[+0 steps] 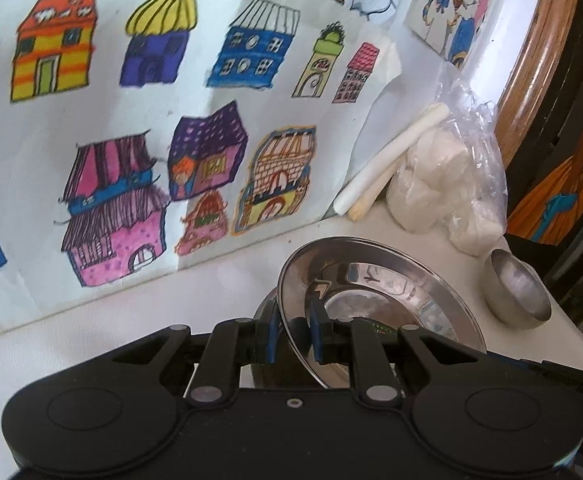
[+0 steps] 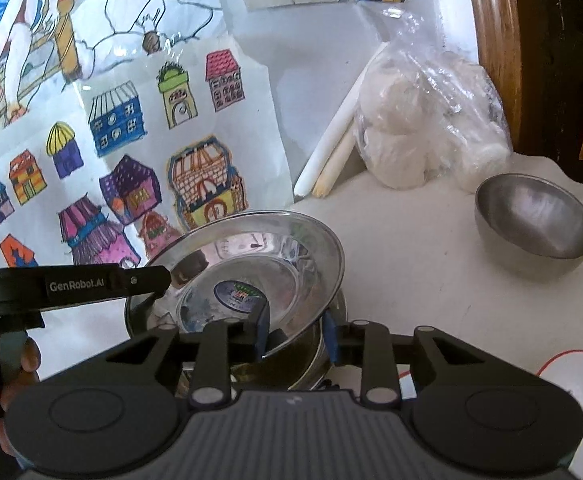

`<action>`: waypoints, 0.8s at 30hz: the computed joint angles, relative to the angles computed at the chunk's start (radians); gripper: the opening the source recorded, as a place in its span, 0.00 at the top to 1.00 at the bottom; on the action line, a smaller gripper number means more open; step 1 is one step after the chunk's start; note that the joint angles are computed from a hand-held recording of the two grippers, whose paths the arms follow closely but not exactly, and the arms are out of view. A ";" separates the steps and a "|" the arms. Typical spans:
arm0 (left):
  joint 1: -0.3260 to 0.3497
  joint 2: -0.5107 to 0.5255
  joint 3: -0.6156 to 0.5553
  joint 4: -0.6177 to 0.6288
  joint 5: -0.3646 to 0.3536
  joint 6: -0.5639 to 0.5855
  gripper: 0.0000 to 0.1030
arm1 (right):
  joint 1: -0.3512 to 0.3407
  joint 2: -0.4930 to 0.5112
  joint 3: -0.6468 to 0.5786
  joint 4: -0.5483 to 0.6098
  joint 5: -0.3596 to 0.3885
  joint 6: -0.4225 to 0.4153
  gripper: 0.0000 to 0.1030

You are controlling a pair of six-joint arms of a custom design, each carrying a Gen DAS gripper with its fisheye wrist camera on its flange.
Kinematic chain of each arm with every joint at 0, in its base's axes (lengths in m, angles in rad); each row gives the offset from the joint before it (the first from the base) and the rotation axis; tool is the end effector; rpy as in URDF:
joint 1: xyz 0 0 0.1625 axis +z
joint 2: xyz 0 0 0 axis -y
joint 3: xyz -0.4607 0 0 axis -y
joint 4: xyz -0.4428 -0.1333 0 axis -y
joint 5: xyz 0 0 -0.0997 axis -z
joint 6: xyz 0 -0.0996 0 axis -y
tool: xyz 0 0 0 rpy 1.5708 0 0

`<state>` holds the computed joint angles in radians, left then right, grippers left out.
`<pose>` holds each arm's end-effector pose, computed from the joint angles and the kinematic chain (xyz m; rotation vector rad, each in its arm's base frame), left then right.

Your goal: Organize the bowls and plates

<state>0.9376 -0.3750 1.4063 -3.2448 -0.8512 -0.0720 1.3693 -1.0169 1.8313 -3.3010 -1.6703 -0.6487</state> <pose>-0.3017 -0.7472 -0.0489 0.3864 2.4564 -1.0913 -0.0163 -0.6964 0.2510 0.4894 -2.4260 1.0600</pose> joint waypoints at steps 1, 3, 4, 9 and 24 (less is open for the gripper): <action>0.000 0.000 0.003 -0.001 0.003 0.000 0.83 | 0.000 0.002 0.000 0.004 0.000 -0.001 0.68; 0.001 0.001 0.007 0.001 0.005 -0.002 0.83 | -0.002 0.004 0.002 0.003 -0.002 -0.006 0.68; 0.001 0.000 0.009 0.005 0.008 -0.006 0.83 | -0.002 0.005 0.003 0.002 -0.004 -0.010 0.68; 0.000 0.000 0.012 0.006 0.013 -0.009 0.83 | -0.001 0.009 0.004 0.003 -0.013 -0.024 0.66; 0.003 -0.001 0.012 0.028 0.022 -0.022 0.83 | 0.002 0.010 0.004 0.012 -0.022 -0.052 0.62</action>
